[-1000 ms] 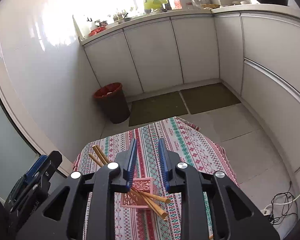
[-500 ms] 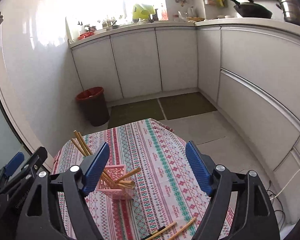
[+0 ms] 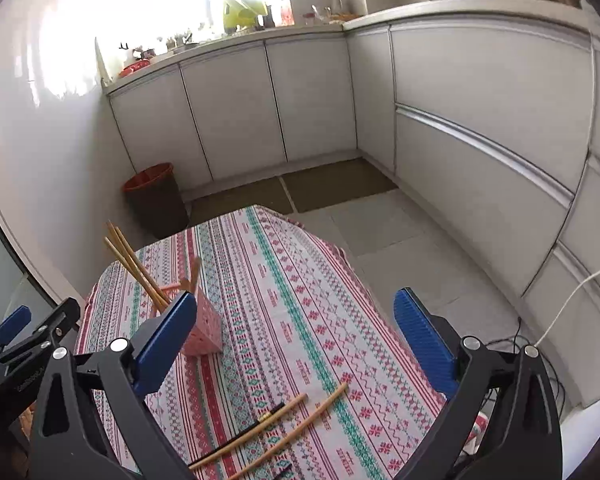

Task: Organize utensils
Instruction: 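Lower the left gripper to the pile and grasp a wooden chopstick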

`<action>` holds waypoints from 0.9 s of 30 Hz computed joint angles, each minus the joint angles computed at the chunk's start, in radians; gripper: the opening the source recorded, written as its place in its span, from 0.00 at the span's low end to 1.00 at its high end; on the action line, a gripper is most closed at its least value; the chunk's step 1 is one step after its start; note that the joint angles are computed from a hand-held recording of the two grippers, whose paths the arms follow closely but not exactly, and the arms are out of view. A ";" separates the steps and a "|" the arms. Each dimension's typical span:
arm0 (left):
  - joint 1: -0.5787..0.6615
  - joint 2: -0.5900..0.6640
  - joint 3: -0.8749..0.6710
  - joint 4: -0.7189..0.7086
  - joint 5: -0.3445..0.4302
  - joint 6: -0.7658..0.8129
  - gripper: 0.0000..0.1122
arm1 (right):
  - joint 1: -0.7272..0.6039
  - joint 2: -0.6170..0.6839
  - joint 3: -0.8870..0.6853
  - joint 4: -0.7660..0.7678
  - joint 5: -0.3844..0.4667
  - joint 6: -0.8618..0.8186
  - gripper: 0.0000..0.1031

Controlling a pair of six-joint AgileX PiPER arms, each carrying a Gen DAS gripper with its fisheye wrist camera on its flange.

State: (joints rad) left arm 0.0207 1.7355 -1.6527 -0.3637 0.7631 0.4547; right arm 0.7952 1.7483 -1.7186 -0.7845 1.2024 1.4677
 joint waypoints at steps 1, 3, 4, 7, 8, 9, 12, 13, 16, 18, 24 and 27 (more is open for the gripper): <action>-0.013 0.011 0.003 0.011 0.030 0.011 0.85 | -0.005 -0.033 0.061 0.021 -0.027 0.030 0.93; -0.046 0.041 0.002 0.039 0.092 0.032 0.85 | -0.030 -0.101 0.194 0.085 -0.086 0.085 0.93; -0.064 0.049 0.009 0.055 0.108 0.039 0.85 | -0.048 -0.129 0.253 0.123 -0.118 0.101 0.93; -0.133 0.068 0.058 0.104 0.119 0.064 0.85 | -0.091 -0.191 0.391 0.207 -0.201 0.138 0.93; -0.147 0.065 0.092 0.112 0.105 0.072 0.85 | -0.106 -0.209 0.433 0.230 -0.223 0.148 0.93; -0.172 0.076 0.101 0.132 0.103 0.064 0.85 | -0.121 -0.224 0.467 0.250 -0.242 0.153 0.93; -0.226 0.119 0.092 0.146 0.121 0.067 0.84 | -0.148 -0.266 0.542 0.283 -0.287 0.174 0.93; -0.244 0.133 0.081 0.154 0.126 0.060 0.79 | -0.151 -0.278 0.559 0.286 -0.291 0.183 0.93; -0.294 0.217 -0.007 0.164 0.201 0.060 0.60 | -0.164 -0.307 0.587 0.297 -0.288 0.179 0.93; -0.331 0.261 -0.048 0.202 0.223 0.044 0.50 | -0.177 -0.320 0.596 0.314 -0.281 0.155 0.93; -0.402 0.381 -0.179 0.276 0.314 0.047 0.29 | -0.240 -0.333 0.640 0.404 -0.336 0.090 0.93; -0.423 0.435 -0.248 0.283 0.358 0.052 0.28 | -0.257 -0.322 0.645 0.443 -0.358 0.053 0.93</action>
